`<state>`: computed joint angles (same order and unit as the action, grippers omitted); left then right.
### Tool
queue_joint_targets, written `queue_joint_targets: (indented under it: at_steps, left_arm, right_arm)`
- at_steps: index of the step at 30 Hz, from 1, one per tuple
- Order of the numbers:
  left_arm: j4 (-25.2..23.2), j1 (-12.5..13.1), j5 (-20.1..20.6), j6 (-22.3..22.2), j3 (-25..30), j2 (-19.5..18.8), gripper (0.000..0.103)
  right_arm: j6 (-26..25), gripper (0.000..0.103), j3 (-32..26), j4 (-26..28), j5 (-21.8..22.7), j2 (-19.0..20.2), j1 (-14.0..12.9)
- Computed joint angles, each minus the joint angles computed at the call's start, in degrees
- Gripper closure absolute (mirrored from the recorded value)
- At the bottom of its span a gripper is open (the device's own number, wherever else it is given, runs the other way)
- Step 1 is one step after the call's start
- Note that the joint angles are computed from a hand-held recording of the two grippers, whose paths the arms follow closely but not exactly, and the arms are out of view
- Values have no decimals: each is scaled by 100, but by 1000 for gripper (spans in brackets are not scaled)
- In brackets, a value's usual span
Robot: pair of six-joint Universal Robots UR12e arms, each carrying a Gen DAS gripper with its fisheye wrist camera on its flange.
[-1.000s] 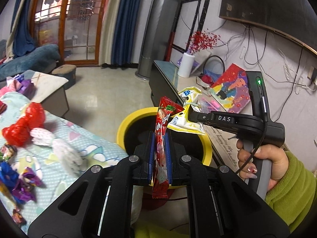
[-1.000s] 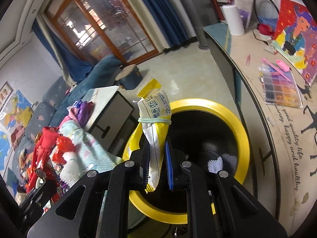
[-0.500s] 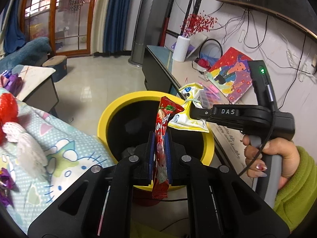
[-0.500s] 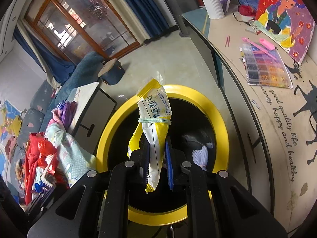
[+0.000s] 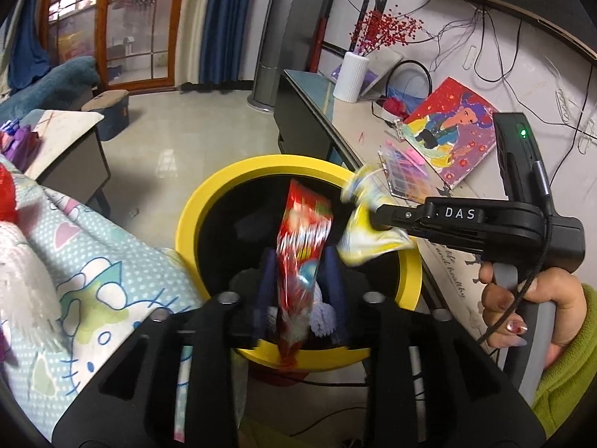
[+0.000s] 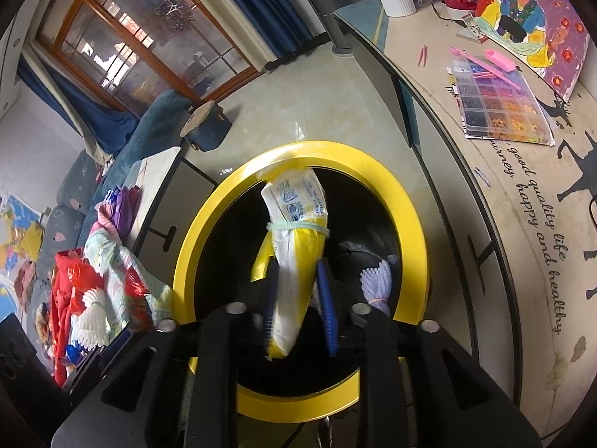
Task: Collect trash
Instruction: 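Open the right tool over the bin while the left tool drops the red wrapper in, then move both open tools back over the remaining trash on the bed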
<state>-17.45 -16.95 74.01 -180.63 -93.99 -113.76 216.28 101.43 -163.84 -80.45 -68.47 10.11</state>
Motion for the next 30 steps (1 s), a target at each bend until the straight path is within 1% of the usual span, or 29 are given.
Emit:
queue_joint_targets:
  at_steps: [1,2,3,4,6,9,10,15,17,30]
  left_arm:
    - [67,12,35,-27,-44,33,60]
    - [108,18,54,-63,-65,51,50]
    - [146,28,55,-114,-92,75,45]
    - [183,51,30,-187,-131,116,42]
    - [264,79,24,-271,-207,180,19]
    - [414,104,119,-363,-324,293,11]
    - [480,93,242,-373,-375,344,11]
    - [711,104,507,-446,-557,520,11]
    - [815,117,624,-491,-652,605,11]
    - [1495,315,1372,-911,-1164,1077,11]
  right_arm:
    - [55,67,20,-60,13,-3,-8]
    - [66,67,27,-81,18,-4,-13]
    - [74,65,30,-85,-6,-8,-10]
    - [79,64,30,-84,-26,-13,-7]
    - [99,62,34,-121,-70,-28,5]
    - [11,55,18,-209,-254,-52,67]
    - [-28,54,10,-240,-309,-58,91]
    - [-342,49,-44,-423,-543,-105,239]
    - [-435,49,-57,-488,-620,-121,295]
    - [-1177,47,-212,-858,-706,-149,708]
